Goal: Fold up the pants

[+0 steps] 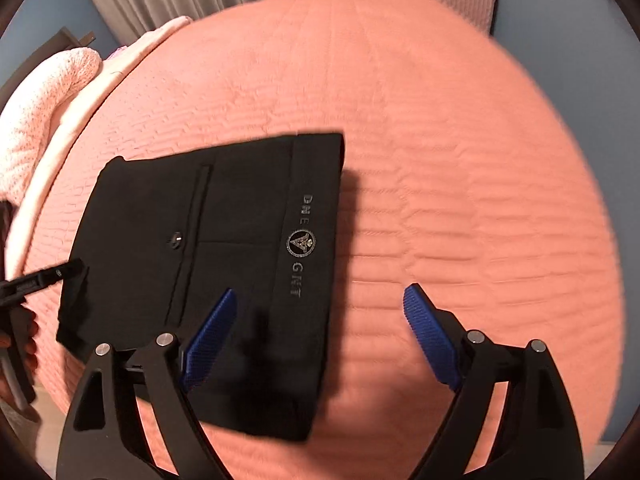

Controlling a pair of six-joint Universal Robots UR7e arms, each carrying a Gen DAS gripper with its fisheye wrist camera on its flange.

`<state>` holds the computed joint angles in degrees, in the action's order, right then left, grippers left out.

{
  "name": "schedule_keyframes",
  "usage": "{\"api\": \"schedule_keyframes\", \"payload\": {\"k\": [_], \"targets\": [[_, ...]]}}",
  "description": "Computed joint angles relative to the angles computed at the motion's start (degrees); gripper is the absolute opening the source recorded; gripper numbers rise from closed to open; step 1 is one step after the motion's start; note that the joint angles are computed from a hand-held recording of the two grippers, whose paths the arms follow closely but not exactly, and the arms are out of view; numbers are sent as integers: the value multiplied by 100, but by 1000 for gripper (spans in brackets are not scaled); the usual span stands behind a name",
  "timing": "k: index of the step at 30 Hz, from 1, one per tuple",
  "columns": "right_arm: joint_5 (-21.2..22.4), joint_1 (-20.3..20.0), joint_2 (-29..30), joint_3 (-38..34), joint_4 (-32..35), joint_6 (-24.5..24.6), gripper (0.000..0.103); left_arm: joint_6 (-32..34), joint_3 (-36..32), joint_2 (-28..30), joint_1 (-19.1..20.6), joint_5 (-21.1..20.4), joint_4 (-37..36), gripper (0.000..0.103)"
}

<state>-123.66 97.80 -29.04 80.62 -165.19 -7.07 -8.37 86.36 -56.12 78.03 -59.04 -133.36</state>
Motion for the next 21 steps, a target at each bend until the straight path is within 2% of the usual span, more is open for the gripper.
{"api": "schedule_keyframes", "payload": {"k": [4, 8, 12, 14, 16, 17, 19, 20, 21], "targets": [[834, -257, 44, -73, 325, 288, 85, 156, 70, 43, 47, -134, -287, 90], [870, -234, 76, -23, 125, 156, 85, 328, 59, 22, 97, -342, -365, 90], [1301, -289, -2, 114, 20, 103, 83, 441, 17, 39, 167, -788, -554, 90], [1379, -284, 44, 64, 72, 91, 82, 476, -25, 140, 134, -695, -571, 90], [1206, -227, 137, -33, 69, 56, 81, 547, -28, 217, 115, -599, -645, 90], [1099, -186, 174, -63, 34, 7, 79, 530, -93, 284, 88, -538, -670, 84], [1106, -177, 176, -59, -20, 13, 61, 536, -57, 255, 58, -534, -740, 68], [1125, -188, 149, -4, -112, 85, 58, 550, -35, 235, 55, -532, -775, 55], [1136, -200, 130, 18, -123, 137, 52, 576, -29, 227, 59, -533, -786, 46]]}}
